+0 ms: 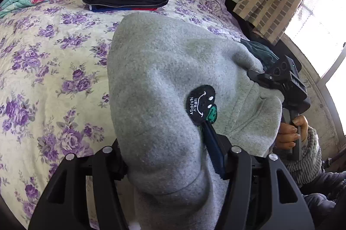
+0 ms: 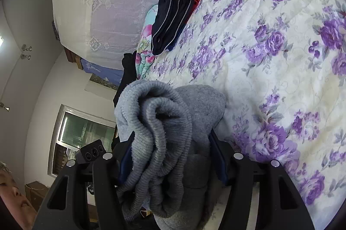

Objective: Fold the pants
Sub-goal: 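Carry the folded sweatpants with both tools onto the folded navy pants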

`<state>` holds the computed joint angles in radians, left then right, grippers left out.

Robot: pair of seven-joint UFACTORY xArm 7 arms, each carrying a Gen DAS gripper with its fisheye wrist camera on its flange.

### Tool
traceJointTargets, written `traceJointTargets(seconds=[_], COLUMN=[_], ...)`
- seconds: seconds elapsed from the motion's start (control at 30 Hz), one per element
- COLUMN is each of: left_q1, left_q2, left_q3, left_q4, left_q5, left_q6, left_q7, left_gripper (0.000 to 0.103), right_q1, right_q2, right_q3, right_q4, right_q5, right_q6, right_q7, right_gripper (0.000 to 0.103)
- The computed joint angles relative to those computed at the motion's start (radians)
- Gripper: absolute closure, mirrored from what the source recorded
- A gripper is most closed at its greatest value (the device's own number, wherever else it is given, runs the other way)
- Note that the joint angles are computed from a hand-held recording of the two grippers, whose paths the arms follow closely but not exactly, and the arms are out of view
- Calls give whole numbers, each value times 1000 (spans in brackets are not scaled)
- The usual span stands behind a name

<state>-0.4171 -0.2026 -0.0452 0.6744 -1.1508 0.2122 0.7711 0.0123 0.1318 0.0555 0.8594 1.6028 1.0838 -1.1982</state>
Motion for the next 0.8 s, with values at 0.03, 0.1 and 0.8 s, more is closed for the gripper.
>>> traceJointTargets(seconds=[0.03,0.1,0.8], left_q1=[1,-2,99], left_q2=[-6,-22,-76], left_q3=[-2,-21,-64], left_q4=[-7,-22,20], left_q5=[3,34,631], left_q6=[-4,-39,-194], left_q7=[-6,-32,-389], left_gripper=[48,55,68], right_q1=[0,3,90], right_q2=[0,-7,-69], right_q3=[0,1,11], right_q4=[2,0,181], right_q5=[-4,-9,-36], right_q6=[0,-8,-132], right_q7=[3,8,84], right_gripper=[41,42,44])
